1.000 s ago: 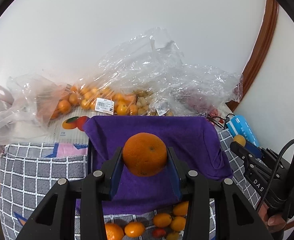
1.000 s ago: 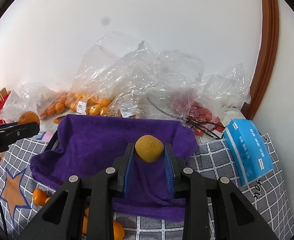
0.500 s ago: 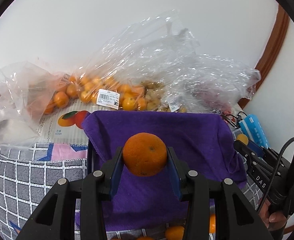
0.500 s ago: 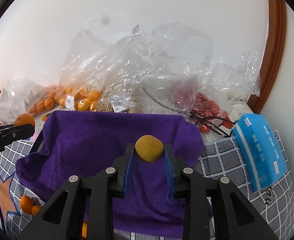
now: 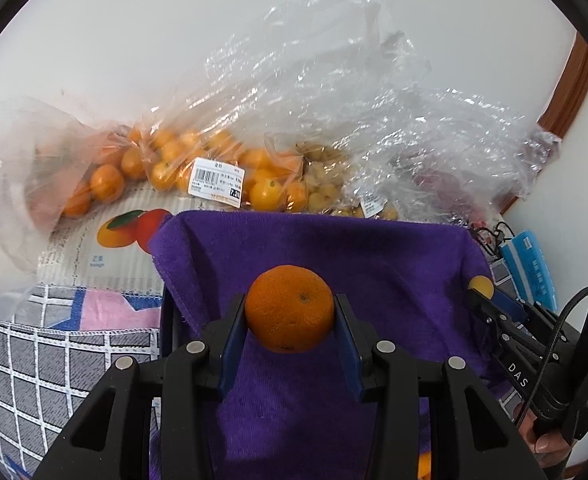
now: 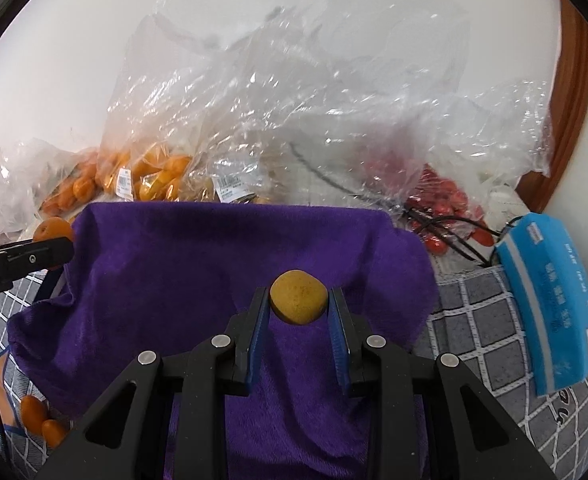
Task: Organize fruits
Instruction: 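Carry the yellow fruit with the right gripper while the left carries the orange over the purple towel, then open the right gripper onto the towel while the left gripper releases the orange onto it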
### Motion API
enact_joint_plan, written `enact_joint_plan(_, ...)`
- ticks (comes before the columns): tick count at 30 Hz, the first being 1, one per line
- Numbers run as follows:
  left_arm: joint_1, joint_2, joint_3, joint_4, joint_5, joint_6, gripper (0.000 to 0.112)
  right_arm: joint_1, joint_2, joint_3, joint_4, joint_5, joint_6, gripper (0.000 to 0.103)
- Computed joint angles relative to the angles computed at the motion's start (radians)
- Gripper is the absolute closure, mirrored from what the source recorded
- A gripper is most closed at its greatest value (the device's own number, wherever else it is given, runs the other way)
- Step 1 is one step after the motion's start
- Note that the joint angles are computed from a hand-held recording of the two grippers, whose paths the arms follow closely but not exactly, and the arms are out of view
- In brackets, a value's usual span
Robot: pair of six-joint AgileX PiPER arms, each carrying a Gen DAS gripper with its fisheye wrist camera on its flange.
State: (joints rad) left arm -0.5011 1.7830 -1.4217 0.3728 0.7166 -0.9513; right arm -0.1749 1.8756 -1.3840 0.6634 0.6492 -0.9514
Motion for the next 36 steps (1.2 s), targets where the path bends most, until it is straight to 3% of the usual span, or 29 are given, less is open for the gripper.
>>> enact_joint_plan(10, 0.023, 0.070, -0.050, -0.045, 0.020, 0.057, 0.072, 0.040, 0.080, -0.070, -0.060, 0.017, 0.062, 0.074)
enact_joint_plan(24, 0.047, 0.127, -0.070, -0.102, -0.008, 0.111, 0.072, 0.043, 0.118, -0.088, -0.080, 0.038, 0.078, 0.073)
enact_joint_plan(26, 0.047, 0.133, -0.073, -0.102, -0.007, 0.111, 0.072, 0.045, 0.111, -0.082, -0.086, 0.038, 0.068, 0.069)
enact_joint_plan(33, 0.037, 0.159, -0.107, -0.090, 0.022, 0.111, 0.072, 0.033, 0.032, -0.017, -0.017, 0.025, -0.037, 0.033)
enact_joint_plan(36, 0.022, 0.157, -0.112, -0.052, 0.042, 0.078, 0.072, 0.030, -0.006, 0.003, -0.021, 0.037, -0.041, 0.027)
